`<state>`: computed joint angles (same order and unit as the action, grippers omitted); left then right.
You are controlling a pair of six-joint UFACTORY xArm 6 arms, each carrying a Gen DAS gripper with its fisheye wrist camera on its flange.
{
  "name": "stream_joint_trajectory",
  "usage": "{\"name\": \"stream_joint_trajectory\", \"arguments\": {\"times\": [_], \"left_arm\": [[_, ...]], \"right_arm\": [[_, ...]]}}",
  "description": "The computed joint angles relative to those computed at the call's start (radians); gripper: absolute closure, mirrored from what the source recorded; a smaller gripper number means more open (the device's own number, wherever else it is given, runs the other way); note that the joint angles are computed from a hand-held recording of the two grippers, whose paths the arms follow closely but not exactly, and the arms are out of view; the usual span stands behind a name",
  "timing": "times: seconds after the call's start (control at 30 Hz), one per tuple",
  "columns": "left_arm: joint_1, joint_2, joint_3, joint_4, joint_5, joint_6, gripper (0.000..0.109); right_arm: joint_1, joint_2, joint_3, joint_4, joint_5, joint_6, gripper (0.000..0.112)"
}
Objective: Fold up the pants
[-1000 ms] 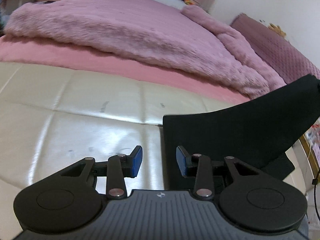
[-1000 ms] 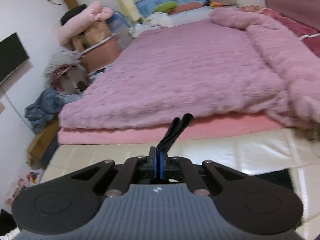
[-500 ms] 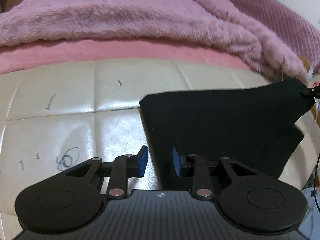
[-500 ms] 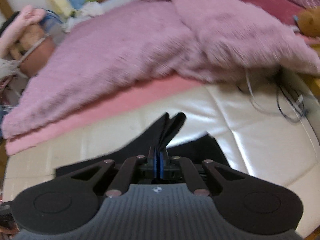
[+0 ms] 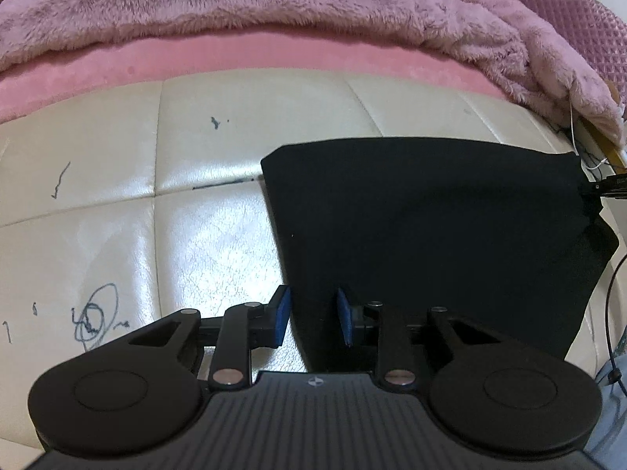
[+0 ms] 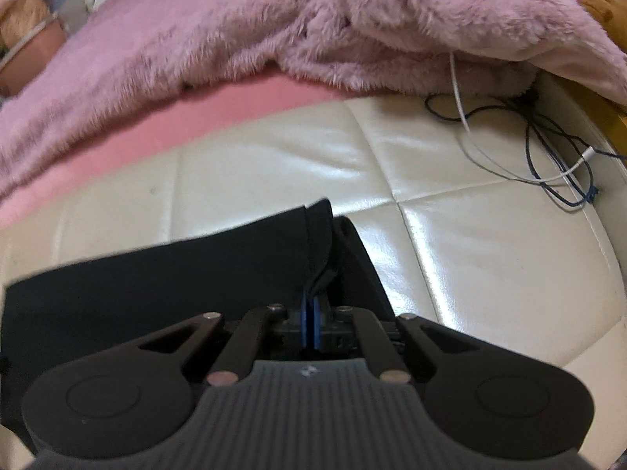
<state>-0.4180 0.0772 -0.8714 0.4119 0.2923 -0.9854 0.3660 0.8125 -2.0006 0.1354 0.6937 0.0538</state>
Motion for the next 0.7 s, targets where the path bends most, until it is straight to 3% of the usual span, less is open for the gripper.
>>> {"name": "stream_joint_trajectory", "arguments": {"times": [0.13,0.3,0.4,0.6,0.63,0.67,0.7], "left_arm": [[0.002,-0.003,0.010,-0.026,-0.014,0.021,0.078],[0.002,-0.010,0.017,-0.057,-0.024,0.060,0.078],[0.000,-0.009,0.015,-0.046,-0.027,0.054,0.078],[-0.004,-0.010,0.014,-0.058,-0.004,0.090,0.073],[-0.001,-0.019,0.020,-0.064,-0.007,0.089,0.073],[0.007,-0.032,0.033,-0.044,-0.024,0.067,0.074],[0.015,-0.043,0.044,-0.026,-0.044,0.048,0.074]], "right_arm": [[0.015,0.006,-0.004,-0.089,-0.005,-0.011,0.112],[0.036,-0.111,0.142,-0.184,-0.170,-0.030,0.112],[0.040,-0.058,0.075,-0.321,-0.112,0.046,0.112],[0.041,0.010,0.054,-0.385,-0.115,0.090,0.112],[0.039,0.008,0.058,-0.402,-0.121,0.115,0.108],[0.039,0.007,0.055,-0.437,-0.113,0.149,0.096],[0.040,-0.001,0.055,-0.514,-0.096,0.208,0.095]]}}
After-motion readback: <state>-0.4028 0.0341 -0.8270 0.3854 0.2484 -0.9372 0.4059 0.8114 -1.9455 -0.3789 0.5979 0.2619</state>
